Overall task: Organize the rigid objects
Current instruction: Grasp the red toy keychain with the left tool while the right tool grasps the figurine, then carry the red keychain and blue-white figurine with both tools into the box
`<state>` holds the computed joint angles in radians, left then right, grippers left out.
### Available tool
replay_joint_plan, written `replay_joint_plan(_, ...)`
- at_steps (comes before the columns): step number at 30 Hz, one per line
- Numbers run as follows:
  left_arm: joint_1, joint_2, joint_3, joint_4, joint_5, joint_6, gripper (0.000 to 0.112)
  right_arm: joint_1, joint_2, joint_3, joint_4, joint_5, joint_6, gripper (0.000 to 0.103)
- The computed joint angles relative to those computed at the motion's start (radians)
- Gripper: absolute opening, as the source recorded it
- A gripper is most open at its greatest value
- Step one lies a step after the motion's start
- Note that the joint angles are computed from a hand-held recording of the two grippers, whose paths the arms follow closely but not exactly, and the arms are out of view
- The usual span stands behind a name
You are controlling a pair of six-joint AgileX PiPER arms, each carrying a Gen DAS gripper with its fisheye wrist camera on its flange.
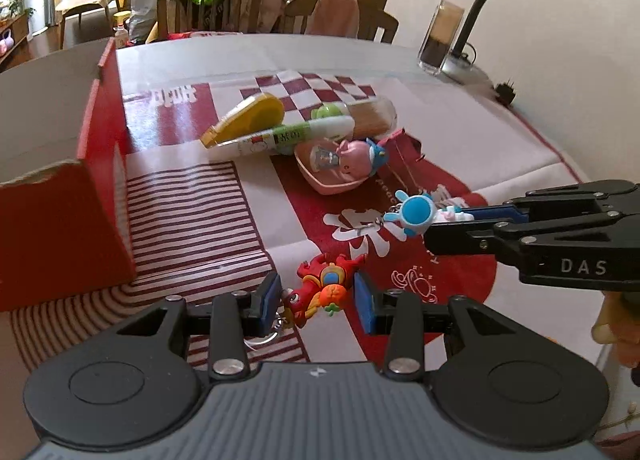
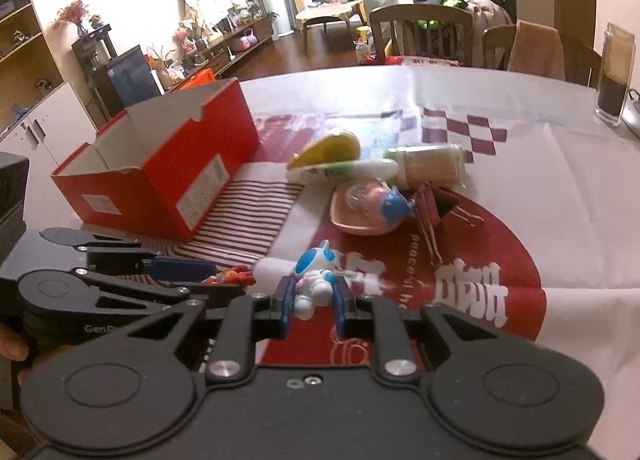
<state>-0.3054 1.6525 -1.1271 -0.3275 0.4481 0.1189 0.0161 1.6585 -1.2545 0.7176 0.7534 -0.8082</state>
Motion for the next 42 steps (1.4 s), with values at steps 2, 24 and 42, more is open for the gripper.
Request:
replay_joint_plan(2,0.009,-0.023,0.006,0.0,0.01,-0.002,0.039,0.013,-0.021,0.003,-0.002,-0.006,0.015,0.019)
replay_joint_plan(24,0.224,-0.191,-0.106,-0.045,0.189,0.109,0.039,0.218,0.004,-0.29,-0.148,0.016,0.263,0.018)
replay_joint_plan(42,0.481,-0.074,-0.333,0.016,0.256,0.161,0.039,0.408,0.354,-0.903,-0.314,0.176,0.438,0.018)
